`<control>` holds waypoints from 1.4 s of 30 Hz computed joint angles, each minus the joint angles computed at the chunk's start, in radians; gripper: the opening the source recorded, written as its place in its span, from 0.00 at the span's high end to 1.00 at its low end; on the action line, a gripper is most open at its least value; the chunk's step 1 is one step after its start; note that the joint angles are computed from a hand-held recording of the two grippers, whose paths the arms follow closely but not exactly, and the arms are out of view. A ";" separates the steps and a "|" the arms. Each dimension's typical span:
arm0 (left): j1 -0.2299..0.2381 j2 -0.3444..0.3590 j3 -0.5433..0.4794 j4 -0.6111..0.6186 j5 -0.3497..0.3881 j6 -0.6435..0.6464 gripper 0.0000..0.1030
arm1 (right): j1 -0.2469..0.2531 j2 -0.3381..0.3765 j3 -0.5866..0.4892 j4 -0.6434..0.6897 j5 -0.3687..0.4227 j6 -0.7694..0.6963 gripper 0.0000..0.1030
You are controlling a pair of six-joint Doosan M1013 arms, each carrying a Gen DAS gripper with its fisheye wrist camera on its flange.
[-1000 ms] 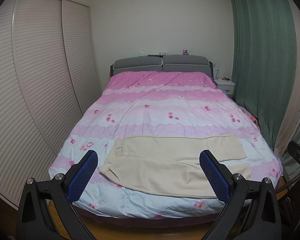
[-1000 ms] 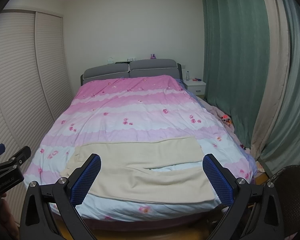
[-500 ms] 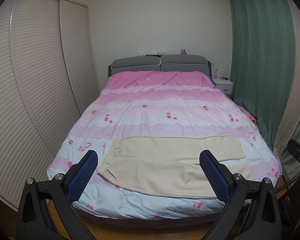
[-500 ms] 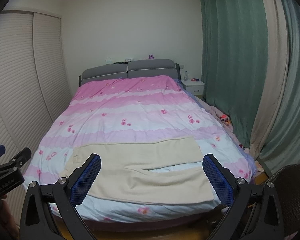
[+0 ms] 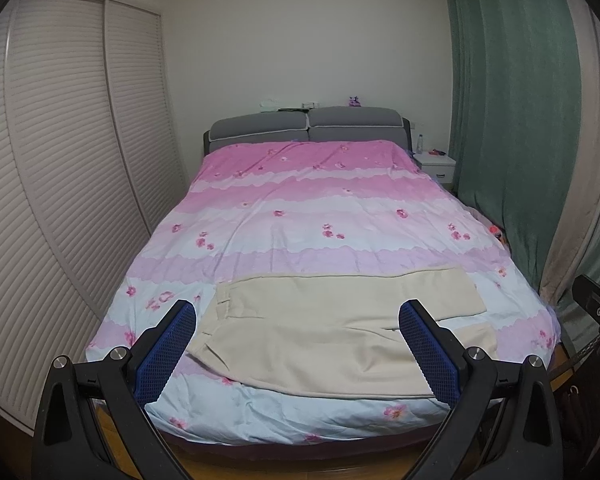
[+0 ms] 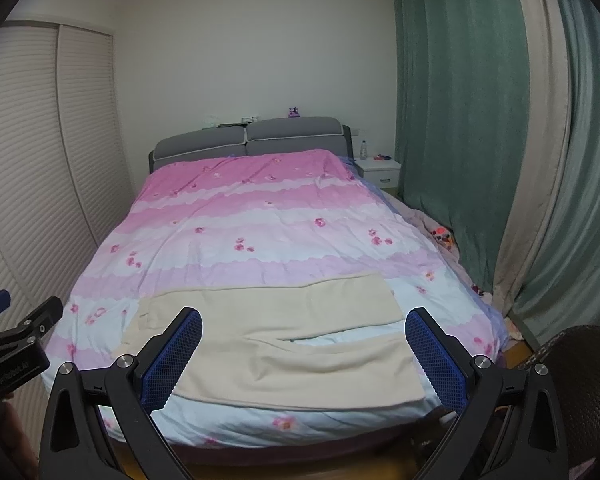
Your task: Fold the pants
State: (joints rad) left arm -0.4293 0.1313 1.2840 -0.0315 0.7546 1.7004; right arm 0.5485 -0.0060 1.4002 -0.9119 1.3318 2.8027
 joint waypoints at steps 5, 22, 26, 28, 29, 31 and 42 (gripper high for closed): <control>0.014 0.015 -0.014 -0.038 -0.005 0.042 0.00 | 0.001 0.019 -0.018 -0.013 0.019 0.014 0.00; -0.008 0.086 -0.091 -0.037 0.002 0.095 0.00 | -0.034 0.026 -0.015 0.011 0.048 0.051 0.00; -0.046 0.117 -0.130 0.010 -0.011 0.051 0.00 | -0.084 0.008 0.006 0.018 0.023 0.039 0.00; -0.073 0.138 -0.155 0.050 -0.012 0.009 0.00 | -0.115 -0.004 0.020 0.025 -0.004 0.022 0.00; -0.090 0.151 -0.168 0.078 -0.013 -0.020 0.00 | -0.133 -0.009 0.026 0.032 -0.020 0.009 0.00; -0.120 0.177 -0.196 0.132 -0.010 -0.075 0.00 | -0.182 -0.028 0.051 0.047 -0.073 -0.033 0.00; -0.289 0.424 -0.483 0.397 0.136 -0.379 0.00 | -0.551 -0.040 0.127 0.321 -0.436 -0.461 0.00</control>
